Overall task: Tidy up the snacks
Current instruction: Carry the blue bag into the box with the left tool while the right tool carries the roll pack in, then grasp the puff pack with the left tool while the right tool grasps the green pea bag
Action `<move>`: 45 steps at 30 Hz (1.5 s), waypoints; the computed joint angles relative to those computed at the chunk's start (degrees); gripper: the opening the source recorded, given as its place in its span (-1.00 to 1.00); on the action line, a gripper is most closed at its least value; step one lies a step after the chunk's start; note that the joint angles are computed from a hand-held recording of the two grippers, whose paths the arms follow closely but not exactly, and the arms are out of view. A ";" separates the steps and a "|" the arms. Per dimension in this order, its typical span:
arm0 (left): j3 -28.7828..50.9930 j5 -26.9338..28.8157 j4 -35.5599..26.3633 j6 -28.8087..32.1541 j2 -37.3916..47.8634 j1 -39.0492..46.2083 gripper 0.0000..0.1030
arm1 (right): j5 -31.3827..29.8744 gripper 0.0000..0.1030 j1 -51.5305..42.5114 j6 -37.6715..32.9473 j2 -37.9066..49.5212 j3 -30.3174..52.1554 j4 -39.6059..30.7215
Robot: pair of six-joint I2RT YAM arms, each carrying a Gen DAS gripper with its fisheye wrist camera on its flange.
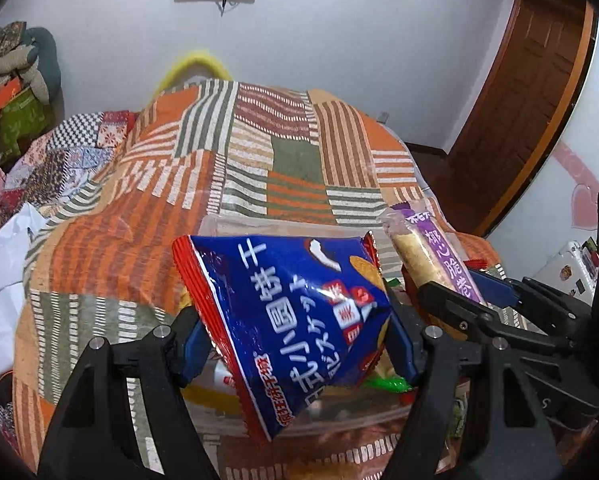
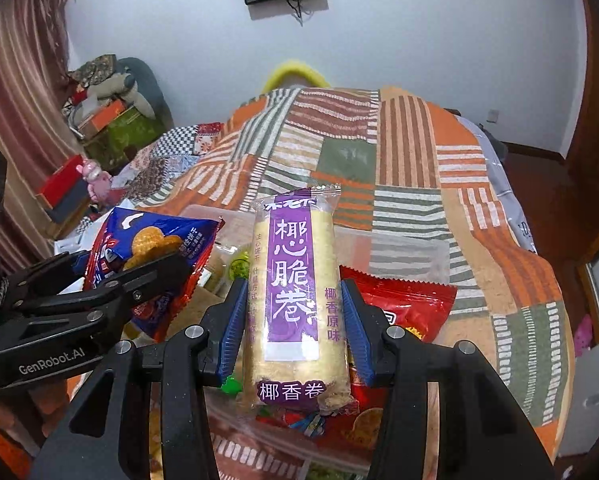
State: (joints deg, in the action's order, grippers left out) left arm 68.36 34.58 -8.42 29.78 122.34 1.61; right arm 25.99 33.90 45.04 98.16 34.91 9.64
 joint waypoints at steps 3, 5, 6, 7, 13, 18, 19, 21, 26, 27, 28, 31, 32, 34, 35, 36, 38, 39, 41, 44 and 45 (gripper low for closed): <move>0.79 -0.23 -0.14 -0.32 1.17 -0.31 0.43 | 0.14 -0.15 -0.47 0.31 -0.51 0.02 -0.97; 0.06 0.24 0.25 -0.06 0.70 0.06 0.44 | -0.24 -0.15 -0.50 0.18 -2.15 -0.98 -0.84; -0.07 0.36 0.28 0.05 0.57 0.14 0.45 | -0.02 -0.14 -0.32 0.32 -2.67 -1.25 -0.94; -0.66 0.68 0.47 0.37 0.06 0.46 0.45 | 0.11 -0.13 0.08 0.40 -3.81 -1.82 -1.15; -5.14 2.92 -0.17 4.10 -4.97 3.15 0.45 | 3.43 -0.05 4.60 2.37 -9.55 -4.86 -3.64; -7.99 4.79 -2.60 8.36 -8.59 6.53 0.46 | 7.70 -0.01 9.82 5.59 -13.55 -6.65 -8.18; -8.65 5.27 -3.47 9.64 -9.37 7.51 0.47 | 8.73 0.03 11.24 6.91 -14.34 -7.20 -9.18; -9.50 5.88 -4.57 11.37 -10.23 8.81 0.48 | 10.20 0.12 13.65 9.20 -15.50 -8.02 -10.88; -12.51 6.53 -6.76 16.93 -12.19 12.55 0.57 | 13.72 0.32 19.92 16.58 -16.18 -9.17 -15.96; -12.72 6.38 -6.97 17.69 -12.09 12.98 0.58 | 14.28 0.36 20.96 18.31 -16.00 -9.55 -16.48; -13.35 6.08 -7.11 18.64 -12.16 13.44 0.58 | 14.77 0.43 22.03 20.87 -15.58 -10.13 -16.99; -14.75 4.93 -8.41 21.82 -11.70 14.95 0.60 | 14.07 0.48 23.82 24.67 -14.64 -11.12 -17.57; -15.04 4.47 -8.96 22.94 -11.12 15.37 0.61 | 13.55 0.49 24.11 25.59 -13.95 -11.31 -17.67; -15.85 3.58 -9.07 24.31 -10.35 15.80 0.61 | 12.23 0.51 24.69 27.03 -12.29 -11.85 -16.89; -16.42 2.95 -8.95 25.17 -9.84 15.87 0.61 | 11.58 0.51 25.01 27.74 -11.29 -12.12 -16.30; -17.05 2.63 -8.57 25.75 -9.54 15.91 0.61 | 10.90 0.51 25.29 28.40 -10.14 -12.49 -15.35; -18.79 1.65 -6.76 26.78 -8.80 15.77 0.61 | 9.51 0.52 25.07 28.72 -8.29 -13.16 -13.03; -19.64 1.09 -5.55 26.61 -8.60 15.58 0.61 | 8.97 0.52 25.24 29.05 -7.54 -13.37 -12.20; -20.25 0.08 -4.76 26.56 -7.06 15.15 0.61 | 7.10 0.53 23.95 27.87 -5.24 -13.95 -8.30; -20.53 -0.45 -4.36 26.18 -5.51 14.61 0.61 | 6.08 0.54 22.99 27.61 -2.38 -13.37 -5.62; -20.82 -0.47 -3.82 26.06 -5.27 14.45 0.61 | 5.61 0.54 22.29 27.17 -1.34 -13.28 -4.23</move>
